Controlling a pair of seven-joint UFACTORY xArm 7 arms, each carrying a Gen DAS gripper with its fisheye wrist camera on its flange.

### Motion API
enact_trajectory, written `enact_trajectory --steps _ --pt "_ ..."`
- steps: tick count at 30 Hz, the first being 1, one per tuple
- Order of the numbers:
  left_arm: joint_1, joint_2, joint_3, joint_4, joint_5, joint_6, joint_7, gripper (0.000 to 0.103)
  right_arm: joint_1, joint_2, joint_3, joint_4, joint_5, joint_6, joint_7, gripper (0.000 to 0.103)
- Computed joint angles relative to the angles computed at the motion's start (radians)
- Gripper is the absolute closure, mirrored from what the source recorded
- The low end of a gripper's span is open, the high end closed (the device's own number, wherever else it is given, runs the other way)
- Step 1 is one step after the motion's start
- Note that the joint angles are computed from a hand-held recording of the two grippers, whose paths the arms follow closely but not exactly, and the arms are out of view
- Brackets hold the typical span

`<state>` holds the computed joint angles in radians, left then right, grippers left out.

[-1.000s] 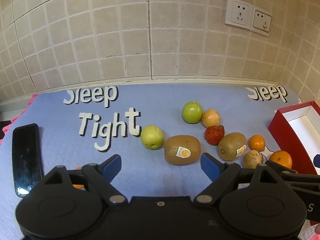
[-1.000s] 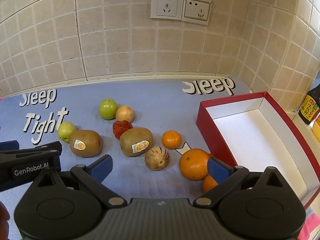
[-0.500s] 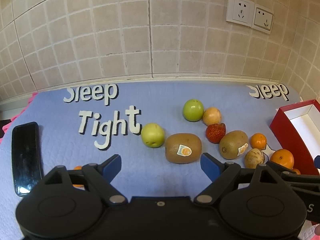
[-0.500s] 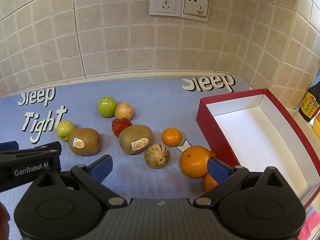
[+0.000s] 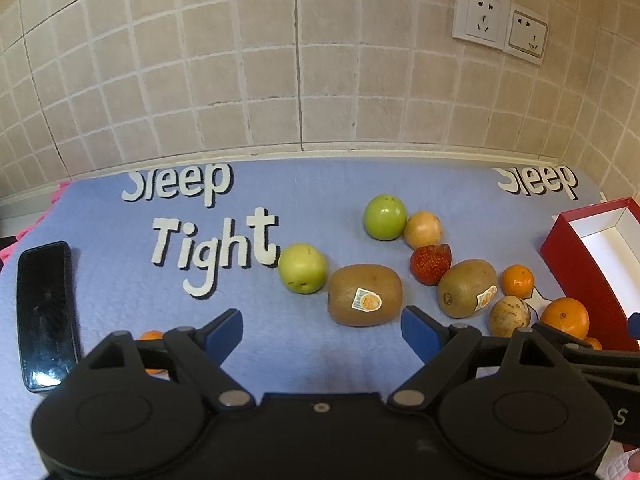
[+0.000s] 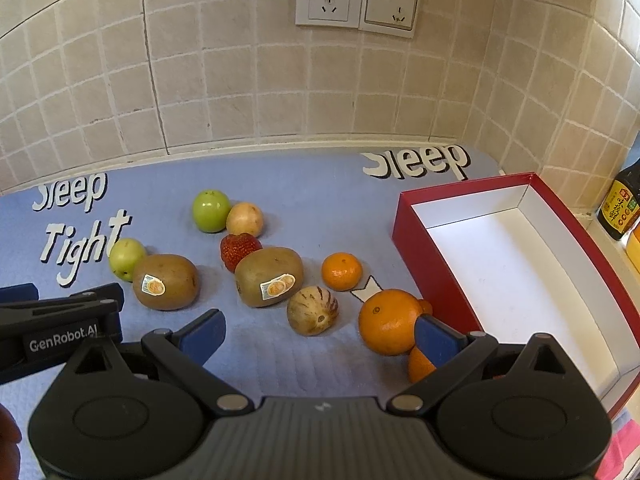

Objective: Organize fruits

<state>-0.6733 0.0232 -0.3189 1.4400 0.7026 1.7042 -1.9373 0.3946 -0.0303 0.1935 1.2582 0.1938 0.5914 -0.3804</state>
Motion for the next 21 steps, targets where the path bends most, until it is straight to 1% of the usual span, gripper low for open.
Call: enact_trajectory --steps 2,3,6,8,10,14,17,18,20,21 --pt "0.005 -0.018 0.003 -0.026 -0.002 -0.023 0.0 0.001 0.002 0.008 0.002 0.006 -0.003 -0.001 -0.002 0.001" --pt "0.011 -0.037 0.005 -0.054 -0.004 -0.049 -0.001 0.001 0.004 0.014 0.004 0.01 -0.003 -0.003 -0.007 0.001" --pt "0.047 -0.143 0.004 -0.196 -0.017 -0.167 -0.022 0.001 0.012 0.037 0.011 0.019 -0.014 -0.019 -0.021 0.001" --pt "0.075 -0.243 0.004 -0.319 -0.031 -0.263 -0.036 0.001 0.016 0.054 0.016 0.026 -0.003 -0.04 -0.051 0.001" --pt "0.098 -0.323 0.005 -0.413 -0.043 -0.329 -0.034 0.001 0.024 0.081 0.023 0.045 -0.009 -0.061 -0.063 0.001" --pt "0.145 -0.44 0.013 -0.543 -0.048 -0.442 -0.005 0.001 0.041 0.177 0.04 0.155 -0.016 -0.049 -0.078 0.003" --pt "0.191 -0.484 0.027 -0.6 -0.049 -0.514 0.019 0.001 0.063 0.267 0.053 0.255 -0.034 -0.053 -0.075 0.008" --pt "0.209 -0.495 0.037 -0.619 -0.045 -0.55 0.028 0.002 0.069 0.303 0.059 0.295 -0.035 -0.05 -0.082 0.011" --pt "0.242 -0.507 0.056 -0.654 -0.04 -0.624 0.051 0.011 0.082 0.387 0.074 0.398 -0.034 -0.022 -0.105 0.013" --pt "0.258 -0.511 0.065 -0.67 -0.041 -0.663 0.062 0.013 0.083 0.426 0.084 0.448 -0.026 0.001 -0.127 0.014"
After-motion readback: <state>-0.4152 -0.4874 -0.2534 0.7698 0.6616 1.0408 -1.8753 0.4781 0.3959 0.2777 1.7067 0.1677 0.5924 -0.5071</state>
